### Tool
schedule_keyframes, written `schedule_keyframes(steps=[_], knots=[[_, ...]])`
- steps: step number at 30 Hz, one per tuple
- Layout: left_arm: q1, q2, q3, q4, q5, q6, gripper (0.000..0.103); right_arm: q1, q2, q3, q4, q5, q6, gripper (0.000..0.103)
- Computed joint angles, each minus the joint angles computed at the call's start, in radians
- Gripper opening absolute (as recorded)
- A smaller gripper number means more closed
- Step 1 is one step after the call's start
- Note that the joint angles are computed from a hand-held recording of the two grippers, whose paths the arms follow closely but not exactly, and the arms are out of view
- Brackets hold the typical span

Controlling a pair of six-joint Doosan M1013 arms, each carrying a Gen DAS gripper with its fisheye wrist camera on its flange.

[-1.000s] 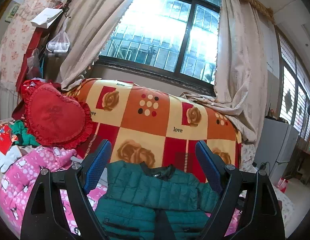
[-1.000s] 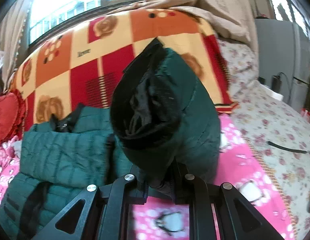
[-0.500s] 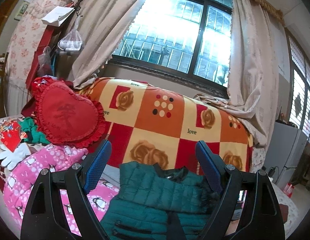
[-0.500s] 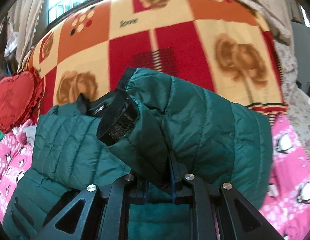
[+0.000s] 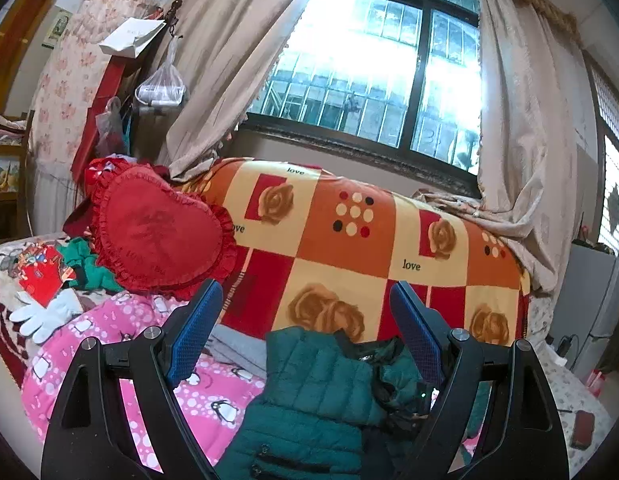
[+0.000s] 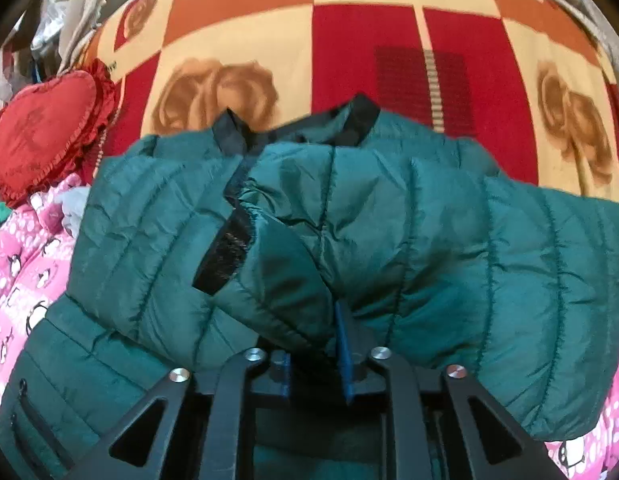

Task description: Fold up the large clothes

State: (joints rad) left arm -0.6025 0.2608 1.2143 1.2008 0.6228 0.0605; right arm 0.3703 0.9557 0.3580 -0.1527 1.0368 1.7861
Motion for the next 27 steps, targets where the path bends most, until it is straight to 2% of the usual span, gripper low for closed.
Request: schedule_keyframes(steps=[1,3,4,7,11,15,19,21,23,25,27], knots=[[0.0,-0.001,0.002,0.002,0.002,-0.005,0.086,-0.002,-0.009,0.017,0.005,-0.013,0.005,0.042],[0.001,-0.004,0.007,0.019,0.004,-0.029,0.086,-0.002,-0.037,0.07,-0.011,-0.055,0.021,0.082],[0.001,-0.005,0.009,0.027,0.005,-0.04,0.086,0.0,-0.051,0.096,-0.027,-0.075,0.028,0.087],[-0.001,-0.011,0.016,0.064,0.008,-0.08,0.086,0.003,-0.093,0.164,-0.047,-0.121,0.034,0.088],[-0.003,-0.015,0.019,0.07,0.006,-0.083,0.086,0.011,-0.16,0.269,-0.157,-0.163,0.105,0.088],[-0.003,-0.015,0.019,0.068,0.005,-0.084,0.086,0.009,-0.249,0.419,-0.323,-0.177,0.243,0.089],[-0.005,-0.013,0.013,0.052,0.001,-0.067,0.086,-0.018,-0.312,0.533,-0.338,-0.163,0.286,0.089],[-0.006,-0.004,0.0,0.019,-0.007,-0.03,0.086,-0.039,-0.333,0.579,-0.289,-0.166,0.296,0.089],[-0.002,0.013,-0.022,-0.064,-0.018,0.052,0.086,-0.055,-0.345,0.614,-0.229,-0.186,0.281,0.089],[0.004,0.032,-0.047,-0.158,-0.031,0.144,0.086,-0.056,-0.348,0.645,-0.24,-0.206,0.298,0.089],[0.008,0.058,-0.07,-0.202,-0.042,0.201,0.086,-0.052,-0.338,0.649,-0.263,-0.202,0.323,0.088]])
